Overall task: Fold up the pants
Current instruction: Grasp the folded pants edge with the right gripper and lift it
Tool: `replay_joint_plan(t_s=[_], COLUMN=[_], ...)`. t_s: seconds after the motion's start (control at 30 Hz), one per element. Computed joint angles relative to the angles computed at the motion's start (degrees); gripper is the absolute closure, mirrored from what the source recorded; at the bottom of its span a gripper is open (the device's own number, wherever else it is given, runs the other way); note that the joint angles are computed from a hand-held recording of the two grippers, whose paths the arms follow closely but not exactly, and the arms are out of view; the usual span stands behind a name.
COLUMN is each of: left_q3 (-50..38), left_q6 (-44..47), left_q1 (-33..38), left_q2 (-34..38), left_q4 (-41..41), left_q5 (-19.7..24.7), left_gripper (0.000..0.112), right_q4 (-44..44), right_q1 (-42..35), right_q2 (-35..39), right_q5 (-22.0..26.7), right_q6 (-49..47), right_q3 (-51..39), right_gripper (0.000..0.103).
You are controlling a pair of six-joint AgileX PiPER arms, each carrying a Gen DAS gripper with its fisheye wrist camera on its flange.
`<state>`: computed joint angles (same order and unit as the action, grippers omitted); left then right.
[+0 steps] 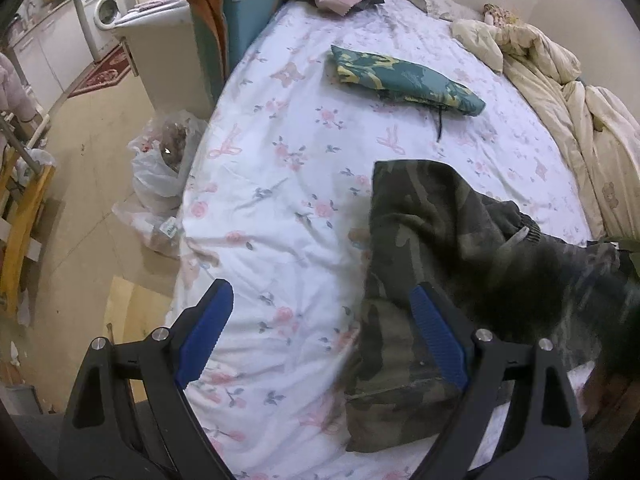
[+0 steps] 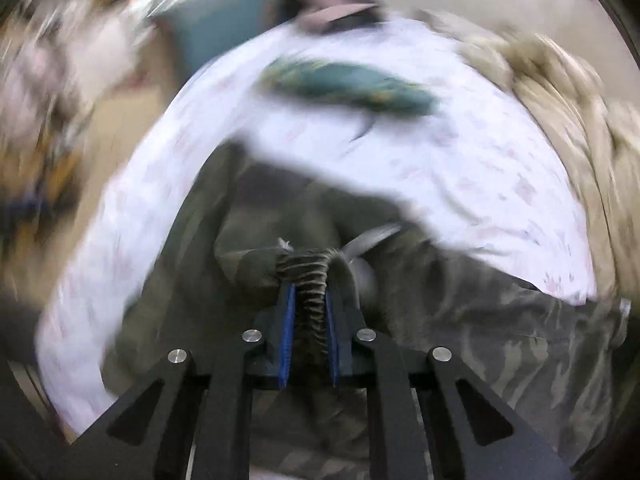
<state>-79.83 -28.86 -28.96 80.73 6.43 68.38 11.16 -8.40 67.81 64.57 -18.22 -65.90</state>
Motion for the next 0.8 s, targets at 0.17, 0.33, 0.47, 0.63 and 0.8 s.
replay_joint_plan(t_s=[0.17, 0.33, 0.47, 0.63, 0.8], left_q3=[1.1, 0.5, -0.9, -1.8, -1.3], left_q6=[1.6, 1.9, 1.6, 1.2, -0.5], left_q1=[2.2, 3.6, 2.6, 0.9, -1.2], left_q2=[0.4, 1.3, 1.4, 2.2, 2.7], left_q4=[-0.7, -3.2, -3.4, -2.7, -0.4], left_q5=[-0.2, 0.4, 0.4, 0.5, 0.5], left_gripper=[0.024, 0.024, 0.024, 0.024, 0.024], right_q4=[5.0, -12.7, -15.0, -4.2, -4.1], right_q1=[-13.5, -10.1, -10.2, -10.4, -3.8], right_q2=[20.4, 28.6, 24.1, 9.0, 7.4], right_q5=[1.2, -1.5, -2.2, -3.9, -5.7], right_q6=[5.9, 19.0, 16.7, 9.2, 9.7], right_q3=[-14.5, -17.3, -14.1, -5.5, 1.6], right_gripper=[0.088, 0.081, 0.081, 0.080, 0.074])
